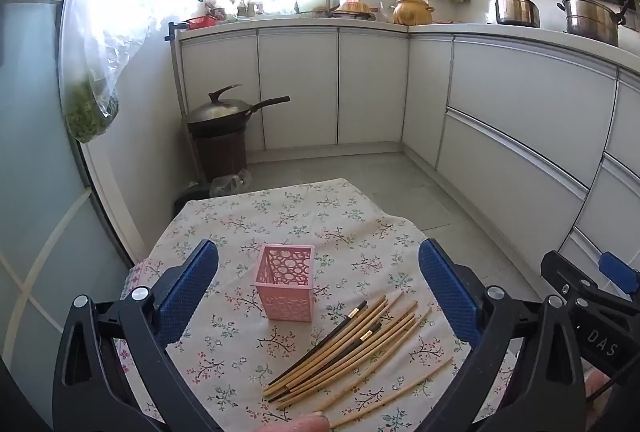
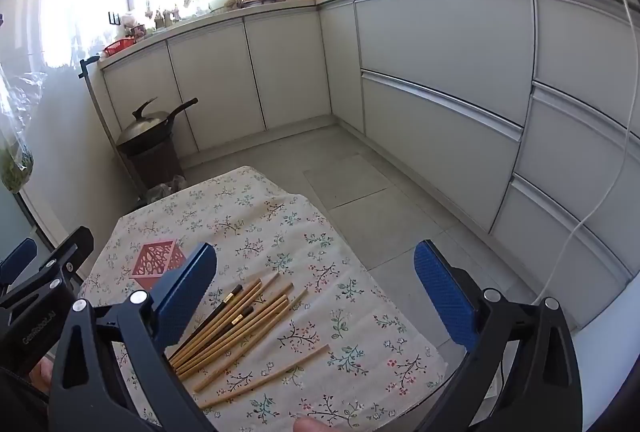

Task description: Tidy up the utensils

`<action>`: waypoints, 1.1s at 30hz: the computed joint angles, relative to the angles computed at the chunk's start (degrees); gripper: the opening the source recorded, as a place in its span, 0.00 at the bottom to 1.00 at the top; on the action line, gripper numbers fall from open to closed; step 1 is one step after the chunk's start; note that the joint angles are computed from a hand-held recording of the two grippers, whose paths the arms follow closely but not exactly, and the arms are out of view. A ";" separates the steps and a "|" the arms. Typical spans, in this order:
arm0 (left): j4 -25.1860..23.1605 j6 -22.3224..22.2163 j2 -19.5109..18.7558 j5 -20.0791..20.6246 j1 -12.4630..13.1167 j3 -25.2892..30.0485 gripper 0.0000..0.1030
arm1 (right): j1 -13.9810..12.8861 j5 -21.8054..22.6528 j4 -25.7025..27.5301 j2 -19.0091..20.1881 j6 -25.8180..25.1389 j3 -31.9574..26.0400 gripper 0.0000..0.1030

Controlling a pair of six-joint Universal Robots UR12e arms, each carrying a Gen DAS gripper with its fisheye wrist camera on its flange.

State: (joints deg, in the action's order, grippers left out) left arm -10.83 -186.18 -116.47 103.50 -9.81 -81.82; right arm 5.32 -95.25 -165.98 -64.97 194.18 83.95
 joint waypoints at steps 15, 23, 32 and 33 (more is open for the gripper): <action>-0.44 -0.19 0.05 -0.07 0.17 0.00 0.93 | 0.01 0.15 0.36 0.07 0.36 -0.04 0.94; -0.63 -0.19 -0.04 0.00 0.15 0.14 0.93 | 0.02 0.37 0.69 0.13 0.33 -0.09 0.94; -0.71 -0.11 -0.12 0.02 0.20 0.18 0.93 | -0.03 0.36 0.73 0.13 0.24 -0.12 0.94; -0.77 -0.19 -0.10 -0.05 0.21 0.19 0.93 | 0.00 0.36 0.68 0.12 0.30 -0.06 0.94</action>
State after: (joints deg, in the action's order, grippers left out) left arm -11.61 -186.37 -116.56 103.45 -9.60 -81.63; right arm 5.32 -94.89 -165.31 -64.86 194.48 83.90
